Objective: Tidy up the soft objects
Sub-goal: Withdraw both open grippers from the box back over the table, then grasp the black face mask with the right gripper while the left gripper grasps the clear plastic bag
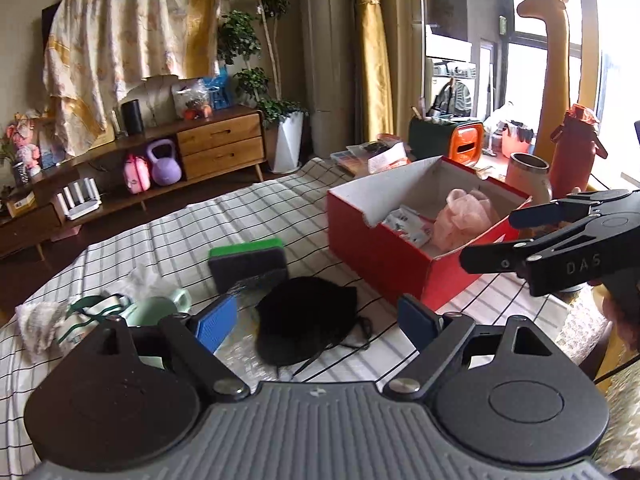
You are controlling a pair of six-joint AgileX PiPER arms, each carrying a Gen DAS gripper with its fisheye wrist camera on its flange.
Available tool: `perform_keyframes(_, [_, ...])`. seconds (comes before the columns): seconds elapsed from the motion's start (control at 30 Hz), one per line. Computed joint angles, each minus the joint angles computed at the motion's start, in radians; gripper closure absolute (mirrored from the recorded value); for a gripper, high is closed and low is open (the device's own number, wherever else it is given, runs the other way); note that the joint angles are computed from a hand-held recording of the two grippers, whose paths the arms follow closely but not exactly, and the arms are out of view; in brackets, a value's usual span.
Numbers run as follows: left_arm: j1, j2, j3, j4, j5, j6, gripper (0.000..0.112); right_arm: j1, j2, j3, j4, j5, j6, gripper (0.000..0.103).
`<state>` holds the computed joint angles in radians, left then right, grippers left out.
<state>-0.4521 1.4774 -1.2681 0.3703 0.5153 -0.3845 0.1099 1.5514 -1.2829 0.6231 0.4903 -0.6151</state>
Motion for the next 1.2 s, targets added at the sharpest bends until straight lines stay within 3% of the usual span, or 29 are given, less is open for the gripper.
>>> perform_keyframes(0.27, [0.191, -0.061, 0.126, -0.229, -0.056, 0.229, 0.025, 0.096, 0.027, -0.007, -0.064, 0.000, 0.050, 0.001])
perform_keyframes(0.47, [0.327, -0.047, 0.185, -0.520, -0.117, 0.537, 0.025, 0.166, 0.074, -0.020, -0.048, 0.009, -0.013, 0.002])
perform_keyframes(0.6, [0.355, -0.013, 0.205, -0.550, -0.167, 0.599, 0.025, 0.219, 0.109, -0.032, -0.069, -0.005, -0.049, 0.002])
perform_keyframes(0.8, [0.365, 0.048, 0.223, -0.514, -0.235, 0.618, 0.025, 0.267, 0.215, -0.123, -0.252, -0.040, 0.117, 0.004])
perform_keyframes(1.03, [0.363, 0.116, 0.220, -0.547, -0.262, 0.667, 0.025, 0.269, 0.370, -0.324, -0.402, 0.006, 0.253, 0.005])
perform_keyframes(1.2, [0.343, 0.141, 0.230, -0.473, -0.306, 0.608, 0.025, 0.258, 0.507, -0.524, -0.429, 0.081, 0.299, 0.005])
